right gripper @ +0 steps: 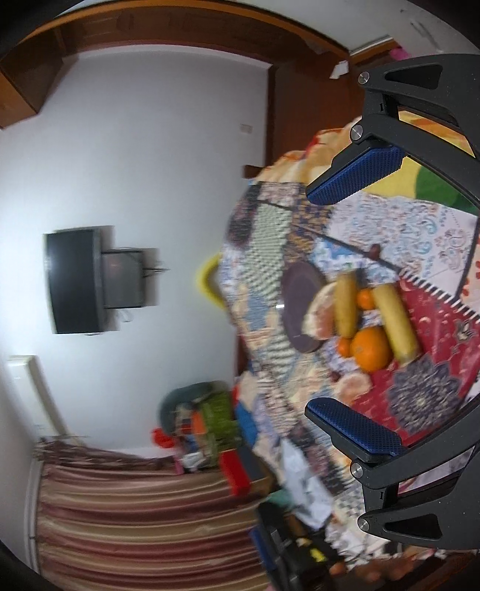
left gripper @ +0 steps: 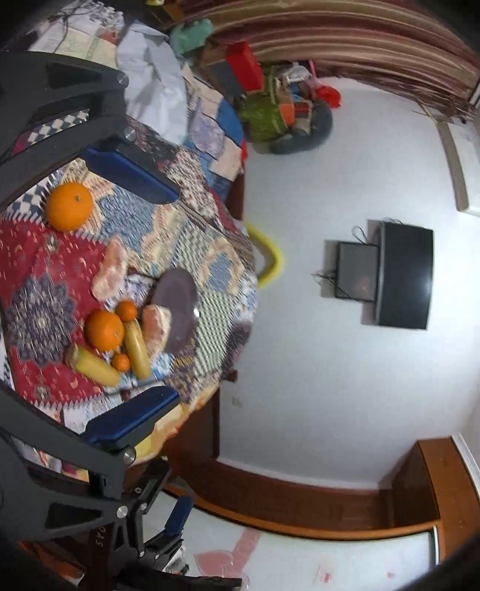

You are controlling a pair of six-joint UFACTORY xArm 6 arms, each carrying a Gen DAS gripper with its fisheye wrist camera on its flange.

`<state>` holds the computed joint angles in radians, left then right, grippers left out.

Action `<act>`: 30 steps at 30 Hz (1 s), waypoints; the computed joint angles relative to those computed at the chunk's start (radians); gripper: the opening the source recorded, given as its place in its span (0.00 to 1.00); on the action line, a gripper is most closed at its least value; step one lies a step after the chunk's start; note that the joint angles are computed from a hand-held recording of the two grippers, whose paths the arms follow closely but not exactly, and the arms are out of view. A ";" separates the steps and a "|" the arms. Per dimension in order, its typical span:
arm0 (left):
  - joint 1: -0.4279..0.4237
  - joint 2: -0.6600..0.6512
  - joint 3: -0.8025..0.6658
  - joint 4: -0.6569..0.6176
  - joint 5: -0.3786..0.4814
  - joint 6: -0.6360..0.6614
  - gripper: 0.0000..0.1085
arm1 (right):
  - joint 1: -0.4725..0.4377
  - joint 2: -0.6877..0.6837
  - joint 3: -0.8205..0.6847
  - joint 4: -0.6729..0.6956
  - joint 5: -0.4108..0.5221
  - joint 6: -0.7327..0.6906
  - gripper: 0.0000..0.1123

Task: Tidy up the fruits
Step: 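Lower the left tool onto the large orange and close on it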

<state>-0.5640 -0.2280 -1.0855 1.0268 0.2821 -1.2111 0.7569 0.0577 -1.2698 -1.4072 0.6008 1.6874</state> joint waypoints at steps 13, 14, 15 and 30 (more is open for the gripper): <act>0.104 0.100 0.093 -0.372 -0.031 0.309 0.82 | -0.045 0.175 -0.082 0.436 -0.080 -0.335 0.92; 0.111 0.111 0.099 -0.411 -0.037 0.338 0.82 | -0.047 0.190 -0.088 0.479 -0.085 -0.368 0.92; 0.118 0.120 0.105 -0.447 -0.042 0.366 0.82 | -0.049 0.205 -0.099 0.494 -0.090 -0.379 0.92; 0.157 0.245 0.120 -0.805 -0.056 0.674 0.72 | -0.072 0.376 -0.239 0.941 -0.077 -0.698 0.92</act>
<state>-0.4070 0.0165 -0.9656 0.2221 0.2265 -0.5370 0.6850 0.4342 -1.5092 -0.4660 0.5238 0.9892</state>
